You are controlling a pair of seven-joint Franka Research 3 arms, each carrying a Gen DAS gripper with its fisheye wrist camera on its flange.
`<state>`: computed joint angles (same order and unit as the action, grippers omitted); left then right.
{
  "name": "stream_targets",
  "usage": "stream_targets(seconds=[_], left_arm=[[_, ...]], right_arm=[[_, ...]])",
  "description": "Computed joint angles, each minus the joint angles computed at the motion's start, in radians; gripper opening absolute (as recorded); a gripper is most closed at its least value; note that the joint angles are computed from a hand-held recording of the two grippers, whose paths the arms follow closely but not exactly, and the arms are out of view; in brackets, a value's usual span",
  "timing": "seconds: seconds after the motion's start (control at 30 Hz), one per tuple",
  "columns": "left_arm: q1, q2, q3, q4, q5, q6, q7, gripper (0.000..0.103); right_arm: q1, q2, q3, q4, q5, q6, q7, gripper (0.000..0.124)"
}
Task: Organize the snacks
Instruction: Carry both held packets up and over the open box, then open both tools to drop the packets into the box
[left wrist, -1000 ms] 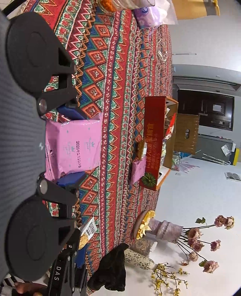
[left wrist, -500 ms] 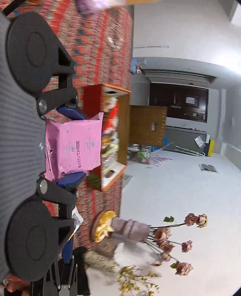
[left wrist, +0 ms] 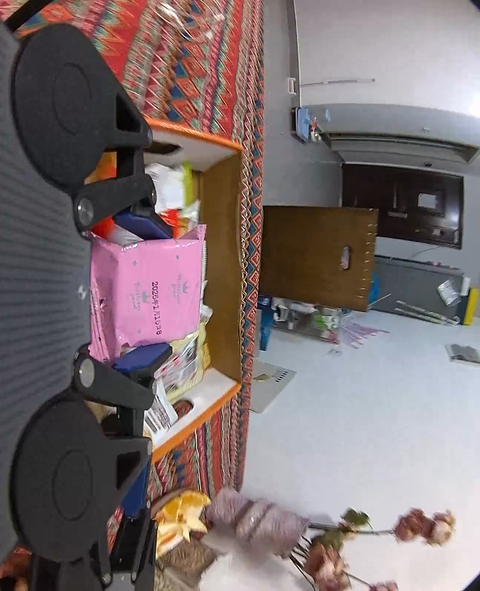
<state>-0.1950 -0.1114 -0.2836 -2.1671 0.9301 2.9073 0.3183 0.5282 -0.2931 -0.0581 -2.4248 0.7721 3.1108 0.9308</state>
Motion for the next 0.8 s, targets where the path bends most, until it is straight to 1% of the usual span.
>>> stream_targets(seconds=[0.07, 0.1, 0.2, 0.23, 0.33, 0.37, 0.4, 0.43, 0.47, 0.53, 0.57, 0.6, 0.67, 0.73, 0.8], left_arm=[[-0.006, 0.078, 0.007, 0.073, -0.024, -0.032, 0.055, 0.062], [-0.014, 0.12, 0.014, 0.113, -0.048, -0.056, 0.09, 0.062], [-0.052, 0.215, 0.042, 0.21, -0.065, -0.133, 0.138, 0.062], [-0.062, 0.24, 0.051, 0.233, -0.075, -0.146, 0.157, 0.062], [-0.076, 0.29, 0.063, 0.275, -0.174, -0.161, 0.276, 0.062], [-0.082, 0.298, 0.071, 0.28, -0.185, -0.16, 0.293, 0.062], [-0.089, 0.298, 0.079, 0.278, -0.187, -0.15, 0.299, 0.062], [-0.09, 0.295, 0.086, 0.268, -0.193, -0.124, 0.307, 0.065], [-0.083, 0.29, 0.086, 0.254, -0.219, -0.088, 0.331, 0.072], [-0.085, 0.282, 0.088, 0.244, -0.254, -0.072, 0.354, 0.084], [-0.092, 0.276, 0.097, 0.237, -0.241, -0.062, 0.339, 0.084], [-0.096, 0.274, 0.102, 0.233, -0.232, -0.049, 0.334, 0.084], [-0.099, 0.266, 0.103, 0.226, -0.234, -0.036, 0.336, 0.087], [-0.096, 0.256, 0.097, 0.217, -0.262, -0.023, 0.349, 0.091], [-0.101, 0.238, 0.101, 0.205, -0.251, -0.026, 0.331, 0.092]], right_arm=[[-0.034, 0.08, 0.015, 0.068, -0.036, -0.025, 0.028, 0.042], [-0.063, 0.119, 0.034, 0.103, -0.068, -0.043, 0.054, 0.042], [-0.153, 0.212, 0.1, 0.177, -0.22, -0.066, 0.172, 0.042], [-0.171, 0.235, 0.112, 0.196, -0.264, -0.076, 0.207, 0.042], [-0.205, 0.29, 0.131, 0.242, -0.407, -0.107, 0.328, 0.042], [-0.209, 0.301, 0.134, 0.25, -0.436, -0.112, 0.348, 0.042], [-0.211, 0.312, 0.132, 0.255, -0.495, -0.11, 0.396, 0.043], [-0.212, 0.321, 0.131, 0.26, -0.542, -0.109, 0.436, 0.043], [-0.213, 0.328, 0.136, 0.267, -0.525, -0.111, 0.421, 0.046], [-0.211, 0.333, 0.138, 0.271, -0.551, -0.125, 0.432, 0.052], [-0.209, 0.33, 0.138, 0.27, -0.568, -0.129, 0.434, 0.059], [-0.209, 0.329, 0.14, 0.268, -0.572, -0.128, 0.433, 0.064], [-0.208, 0.313, 0.146, 0.254, -0.552, -0.129, 0.411, 0.064], [-0.207, 0.289, 0.15, 0.236, -0.517, -0.134, 0.38, 0.064], [-0.21, 0.261, 0.148, 0.214, -0.53, -0.133, 0.39, 0.064]])
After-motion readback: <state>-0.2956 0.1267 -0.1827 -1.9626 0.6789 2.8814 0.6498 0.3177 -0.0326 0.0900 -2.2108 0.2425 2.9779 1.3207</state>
